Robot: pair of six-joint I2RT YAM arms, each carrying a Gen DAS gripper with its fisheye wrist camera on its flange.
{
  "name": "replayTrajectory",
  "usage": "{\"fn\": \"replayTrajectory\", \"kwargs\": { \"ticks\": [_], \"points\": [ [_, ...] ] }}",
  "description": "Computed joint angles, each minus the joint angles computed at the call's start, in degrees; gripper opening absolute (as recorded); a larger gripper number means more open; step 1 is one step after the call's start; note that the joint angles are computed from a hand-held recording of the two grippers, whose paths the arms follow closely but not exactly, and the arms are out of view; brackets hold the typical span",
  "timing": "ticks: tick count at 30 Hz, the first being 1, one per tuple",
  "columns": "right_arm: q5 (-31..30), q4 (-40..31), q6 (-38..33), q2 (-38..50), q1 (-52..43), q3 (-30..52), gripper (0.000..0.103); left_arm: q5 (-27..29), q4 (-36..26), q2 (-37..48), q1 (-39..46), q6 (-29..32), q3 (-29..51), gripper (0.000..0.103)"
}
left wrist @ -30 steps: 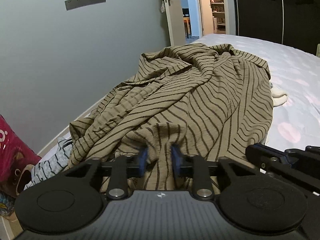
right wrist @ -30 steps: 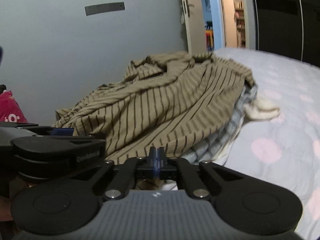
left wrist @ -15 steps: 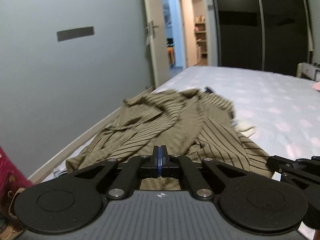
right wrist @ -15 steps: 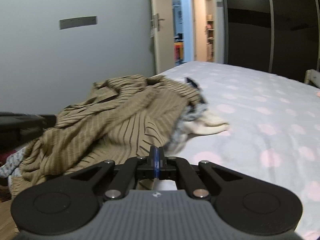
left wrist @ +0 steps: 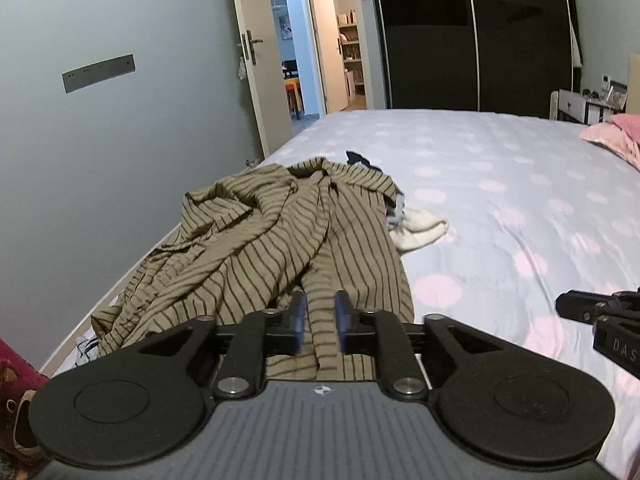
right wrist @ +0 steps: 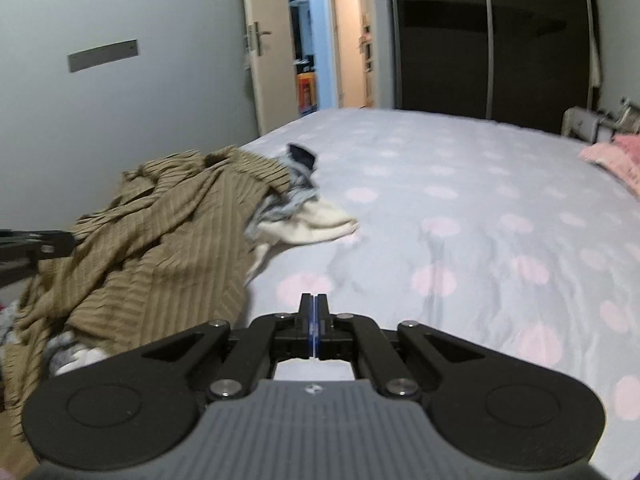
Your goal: Fold clothes
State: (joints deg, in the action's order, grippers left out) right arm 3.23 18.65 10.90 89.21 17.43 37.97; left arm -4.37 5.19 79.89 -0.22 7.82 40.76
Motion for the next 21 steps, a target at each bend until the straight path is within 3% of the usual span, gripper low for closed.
{"fn": "replayTrajectory", "kwargs": {
  "ticks": [1, 2, 3, 4, 5, 7, 15, 21],
  "points": [
    [-1.3, 0.6, 0.5, 0.5, 0.2, -0.2, 0.008, 0.0, 0.2, 0.1, 0.3, -0.1, -0.4, 0.022],
    [-2.5, 1.2, 0.9, 1.2, 0.5, -0.3, 0.021, 0.0, -0.1, -0.2, 0.7, -0.2, -0.7, 0.026],
    [-3.3, 2.2, 1.2, 2.1, 1.0, -0.3, 0.041, 0.2, -0.2, 0.2, 1.3, -0.1, -0.6, 0.028],
    [-4.1, 3.2, 1.6, 3.0, 1.4, -0.2, 0.046, 0.3, -0.3, 0.5, 1.9, -0.1, -0.6, 0.034],
    [-4.9, 4.2, 1.9, 3.9, 1.9, -0.1, 0.048, 0.4, -0.3, 1.2, 2.5, 0.0, -0.5, 0.040],
    [-5.7, 4.8, 1.7, 6.7, 3.1, 1.5, 0.051, 0.3, 0.6, 2.8, 3.9, 0.3, -0.6, 0.043],
    [-10.9, 5.0, 2.4, 20.6, 3.6, 11.2, 0.066, 1.7, 2.3, 11.9, 8.2, 1.9, 3.3, 0.047],
    [-14.2, 4.2, 5.7, 30.9, 2.9, 20.8, 0.069, 0.9, 3.9, 18.0, 9.7, 1.1, 6.7, 0.045]
  ]
}}
